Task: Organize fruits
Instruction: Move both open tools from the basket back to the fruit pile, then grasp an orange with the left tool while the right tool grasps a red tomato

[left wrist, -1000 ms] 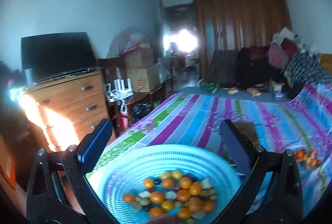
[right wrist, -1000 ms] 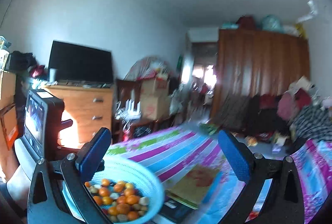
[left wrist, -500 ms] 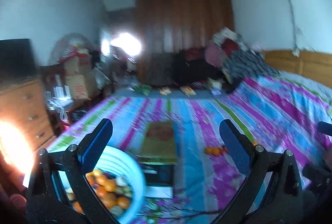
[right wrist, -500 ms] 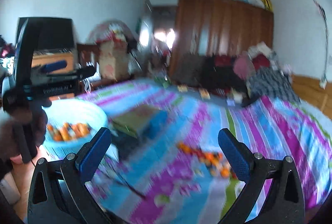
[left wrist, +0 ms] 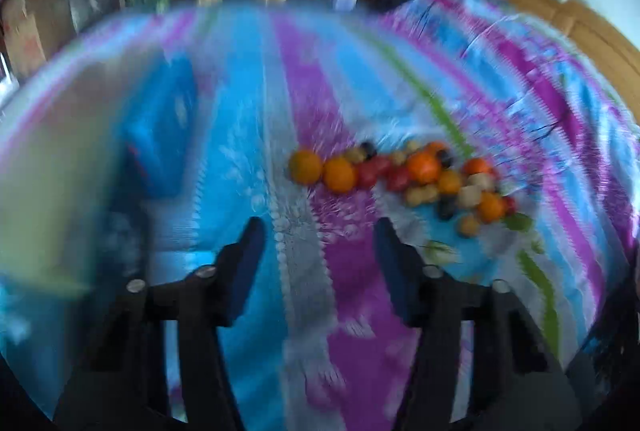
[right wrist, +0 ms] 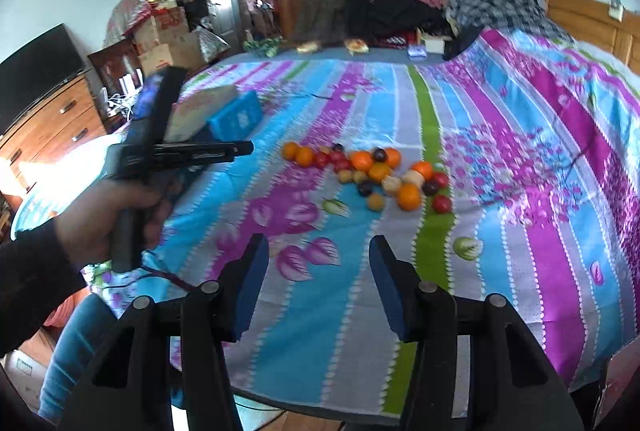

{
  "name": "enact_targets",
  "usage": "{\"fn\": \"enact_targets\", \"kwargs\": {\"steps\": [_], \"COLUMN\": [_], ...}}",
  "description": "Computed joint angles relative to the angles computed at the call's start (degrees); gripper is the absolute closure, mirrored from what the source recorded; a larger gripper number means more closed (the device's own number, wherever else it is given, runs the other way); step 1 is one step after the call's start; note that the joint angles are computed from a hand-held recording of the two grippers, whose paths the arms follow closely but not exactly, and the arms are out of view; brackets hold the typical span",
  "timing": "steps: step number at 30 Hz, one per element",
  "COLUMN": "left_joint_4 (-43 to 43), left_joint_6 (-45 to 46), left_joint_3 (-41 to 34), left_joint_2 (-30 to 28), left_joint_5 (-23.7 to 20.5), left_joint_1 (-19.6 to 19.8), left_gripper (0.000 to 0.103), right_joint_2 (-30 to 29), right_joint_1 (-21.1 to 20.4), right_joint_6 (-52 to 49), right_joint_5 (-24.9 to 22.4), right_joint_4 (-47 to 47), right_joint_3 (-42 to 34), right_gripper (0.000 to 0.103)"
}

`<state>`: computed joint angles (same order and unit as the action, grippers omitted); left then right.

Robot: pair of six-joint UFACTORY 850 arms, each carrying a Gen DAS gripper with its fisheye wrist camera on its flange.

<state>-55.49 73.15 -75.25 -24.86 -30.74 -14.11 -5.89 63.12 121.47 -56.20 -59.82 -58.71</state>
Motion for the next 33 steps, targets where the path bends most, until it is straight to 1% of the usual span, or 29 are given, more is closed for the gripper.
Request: {"fn": "enact_targets", "kwargs": {"steps": [1,2,4,5,6,7,11,12,14,16,18,20,21,22,23,24,25,26,28,31,33], "left_joint_4": [5.6,8.7,11.3,11.0,8.5,6.2,5.0,3.3,0.1,-1.7,-2.4,-1.7,-2.9,-2.6,-1.8,-0.6,-0.4,-1.5,-0.9,-1.2,-3.1], "left_joint_6": [-5.0,-7.9,-10.0,-9.6,-6.9,-4.2,-3.6,-2.3,-0.1,1.3,2.2,1.5,3.1,3.1,2.8,2.4,2.8,3.6,1.5,0.2,2.5], "left_joint_3": [-2.1,-3.3,-4.9,-5.1,-4.8,-4.4,-6.5,-6.9,-7.7,-8.6,-9.4,-11.1,-10.5,-11.6,-11.3,-10.4,-9.6,-9.1,-9.3,-7.9,-5.8], "left_joint_2": [-2.7,-4.3,-6.7,-7.2,-7.2,-7.1,-8.6,-9.1,-9.9,-10.3,-11.0,-12.3,-11.9,-12.7,-12.4,-11.8,-11.4,-11.1,-11.1,-9.7,-8.2], "left_joint_5": [1.5,1.9,1.6,2.0,2.9,3.6,4.5,4.7,5.3,5.0,5.1,3.7,2.4,1.1,0.9,2.7,3.8,3.6,1.7,-0.3,-1.4], "left_joint_1": [-1.2,-1.9,-2.7,-3.0,-3.2,-3.5,-4.1,-4.1,-4.3,-4.1,-4.4,-4.6,-4.4,-4.4,-4.5,-4.9,-5.0,-4.7,-4.0,-2.9,-2.4], "left_gripper": [0.056,0.056,0.055,0.055,0.053,0.048,0.038,0.033,0.03,0.026,0.025,0.031,0.043,0.054,0.056,0.065,0.064,0.064,0.064,0.065,0.065], "right_joint_2": [0.8,1.2,2.3,2.6,3.0,3.3,3.6,3.7,3.6,3.6,3.5,3.5,3.4,3.4,3.5,3.6,3.8,4.1,5.0,5.9,5.7], "right_joint_1": [-0.9,-1.6,-2.8,-3.5,-4.2,-4.8,-7.3,-7.8,-8.5,-8.8,-9.1,-9.6,-9.8,-10.0,-10.3,-10.5,-10.9,-11.2,-12.5,-15.4,-17.9], "right_joint_6": [0.7,0.6,1.7,1.9,2.6,3.2,4.1,4.3,5.2,5.7,6.1,6.3,6.3,6.2,6.2,6.4,6.9,7.2,8.1,7.7,4.7], "right_joint_5": [1.3,1.8,3.9,4.8,5.9,6.8,9.7,10.3,10.8,11.2,11.6,12.4,12.7,12.9,13.3,13.5,13.5,13.6,14.5,15.6,16.3], "right_joint_4": [0.4,1.0,1.7,1.9,2.0,2.0,1.8,1.5,0.3,-0.5,-1.0,-1.1,-1.0,-0.9,-1.0,-1.2,-1.7,-2.0,-2.9,-3.8,-4.6], "right_joint_3": [1.8,2.2,4.8,5.5,6.5,7.3,9.0,9.2,9.5,9.6,9.8,10.2,10.4,10.6,10.9,11.3,11.7,12.2,13.5,15.2,15.6], "right_gripper": [0.047,0.047,0.045,0.042,0.042,0.042,0.042,0.042,0.042,0.042,0.042,0.042,0.042,0.042,0.042,0.042,0.043,0.047,0.05,0.05,0.05]}}
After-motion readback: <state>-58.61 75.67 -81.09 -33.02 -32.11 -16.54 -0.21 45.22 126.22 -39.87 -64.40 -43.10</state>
